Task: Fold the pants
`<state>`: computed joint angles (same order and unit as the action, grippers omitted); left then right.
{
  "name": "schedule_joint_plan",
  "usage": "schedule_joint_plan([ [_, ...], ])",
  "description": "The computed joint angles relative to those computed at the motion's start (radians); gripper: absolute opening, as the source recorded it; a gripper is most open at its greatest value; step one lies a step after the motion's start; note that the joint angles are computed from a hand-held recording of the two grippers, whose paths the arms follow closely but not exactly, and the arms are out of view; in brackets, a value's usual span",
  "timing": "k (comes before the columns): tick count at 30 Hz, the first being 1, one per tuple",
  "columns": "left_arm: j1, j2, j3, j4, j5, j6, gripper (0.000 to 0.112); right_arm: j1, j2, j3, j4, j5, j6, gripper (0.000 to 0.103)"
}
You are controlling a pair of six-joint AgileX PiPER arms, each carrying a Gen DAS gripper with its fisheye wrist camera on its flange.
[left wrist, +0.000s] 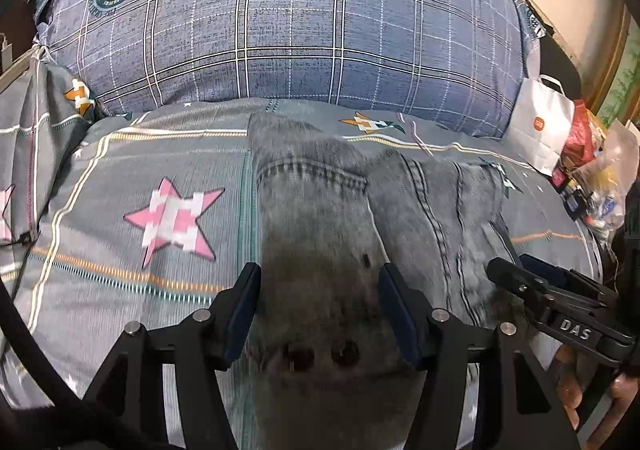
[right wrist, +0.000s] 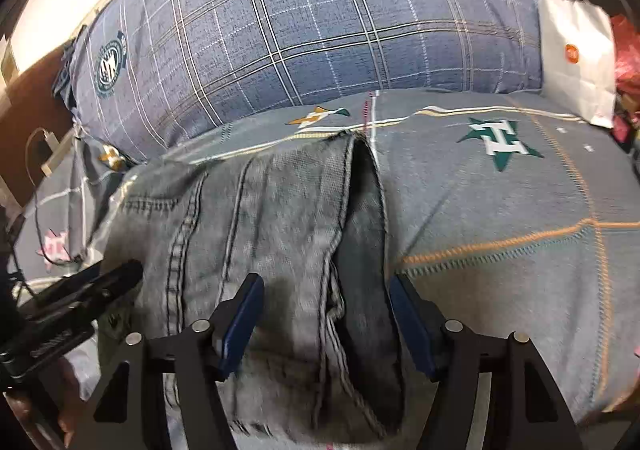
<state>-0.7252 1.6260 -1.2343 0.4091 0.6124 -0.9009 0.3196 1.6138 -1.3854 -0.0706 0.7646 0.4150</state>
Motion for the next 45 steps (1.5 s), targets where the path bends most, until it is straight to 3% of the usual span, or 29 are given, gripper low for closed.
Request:
schedule_joint_plan([
  [3,-0.020,-0.026,0.035,0.020,0.006,-0.034,0.062,0.016,-0.023,0.043,-0.037,0.000,0.053,0.069],
  [8,-0.023,-0.086,0.117,-0.017,-0.021,-0.049,0.062,-0.031,-0.073,0.127,0.086,-0.015,0.000,0.069],
  [11,-0.019,-0.072,0.119,-0.032,-0.025,-0.058,0.053,-0.043,-0.072,0.152,0.133,-0.015,-0.019,0.067],
  [13,-0.026,-0.073,0.121,-0.010,-0.024,-0.079,0.046,-0.041,-0.071,0.153,0.139,-0.028,-0.025,0.052],
  [15,-0.030,-0.090,0.144,0.011,-0.044,-0.102,0.046,-0.024,-0.085,0.149,0.105,-0.027,-0.005,0.038],
  [18,-0.045,-0.053,0.131,0.058,-0.016,-0.137,0.051,0.012,-0.115,0.157,0.017,-0.014,0.071,0.035],
  [20,-0.064,-0.042,0.125,0.115,0.001,-0.185,0.051,-0.001,-0.085,0.165,0.053,-0.012,0.039,0.035],
  [26,-0.094,-0.035,0.118,0.205,0.046,-0.260,0.058,0.032,-0.075,0.168,-0.017,-0.022,0.101,0.037],
  [28,-0.107,-0.037,0.120,0.246,0.074,-0.311,0.069,0.024,-0.080,0.173,-0.010,-0.020,0.106,0.054],
  [30,-0.103,-0.042,0.122,0.238,0.076,-0.306,0.070,0.001,-0.084,0.183,-0.011,-0.010,0.134,0.068],
  [33,-0.116,-0.060,0.131,0.249,0.093,-0.323,0.073,-0.060,-0.116,0.219,0.130,-0.025,0.046,0.068],
  [38,-0.240,-0.076,0.138,0.434,0.237,-0.471,0.074,-0.049,-0.169,0.266,0.127,-0.040,0.046,0.068],
  [42,-0.336,-0.039,0.112,0.596,0.400,-0.592,0.075,-0.060,-0.182,0.282,0.163,-0.051,0.033,0.068],
  [45,-0.335,-0.019,0.085,0.578,0.434,-0.577,0.075,-0.065,-0.178,0.282,0.173,-0.053,0.025,0.068],
])
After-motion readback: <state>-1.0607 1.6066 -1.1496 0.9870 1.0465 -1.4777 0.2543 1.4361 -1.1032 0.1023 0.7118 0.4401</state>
